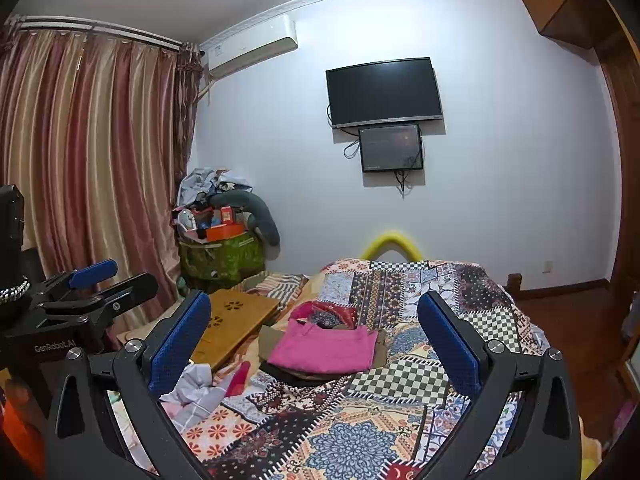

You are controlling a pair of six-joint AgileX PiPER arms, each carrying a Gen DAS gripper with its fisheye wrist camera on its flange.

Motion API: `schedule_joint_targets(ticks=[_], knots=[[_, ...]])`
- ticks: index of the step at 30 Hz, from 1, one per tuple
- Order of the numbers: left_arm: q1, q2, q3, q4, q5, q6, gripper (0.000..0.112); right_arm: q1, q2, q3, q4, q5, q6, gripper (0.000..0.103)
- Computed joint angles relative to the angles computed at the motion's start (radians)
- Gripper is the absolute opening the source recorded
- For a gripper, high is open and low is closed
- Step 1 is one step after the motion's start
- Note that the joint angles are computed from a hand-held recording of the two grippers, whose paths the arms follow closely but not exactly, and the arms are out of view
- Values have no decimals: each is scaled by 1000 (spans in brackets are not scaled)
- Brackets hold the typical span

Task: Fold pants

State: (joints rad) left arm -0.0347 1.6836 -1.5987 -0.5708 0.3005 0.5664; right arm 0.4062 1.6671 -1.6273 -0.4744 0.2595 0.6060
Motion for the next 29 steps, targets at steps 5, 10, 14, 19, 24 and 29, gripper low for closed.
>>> schedule_joint_targets(ticks=[5, 10, 14, 19, 24, 29], knots=[[4, 0, -1, -27, 11, 29, 103, -4, -3, -1, 14, 2, -13, 103], [13, 1, -2, -56, 20, 57, 103, -3, -3, -4, 12, 6, -8, 103], [27, 12, -21, -92, 62, 74, 103, -2, -2, -5, 11, 8, -9, 103], [28, 13, -19, -87, 62, 68, 103, -2, -1, -9, 27, 9, -28, 103], [22, 9, -5, -88, 48, 84, 103, 0, 7, -18, 34, 12, -35, 103], [13, 15, -5, -61, 38, 69, 103, -1, 18, -24, 52, 13, -51, 103]])
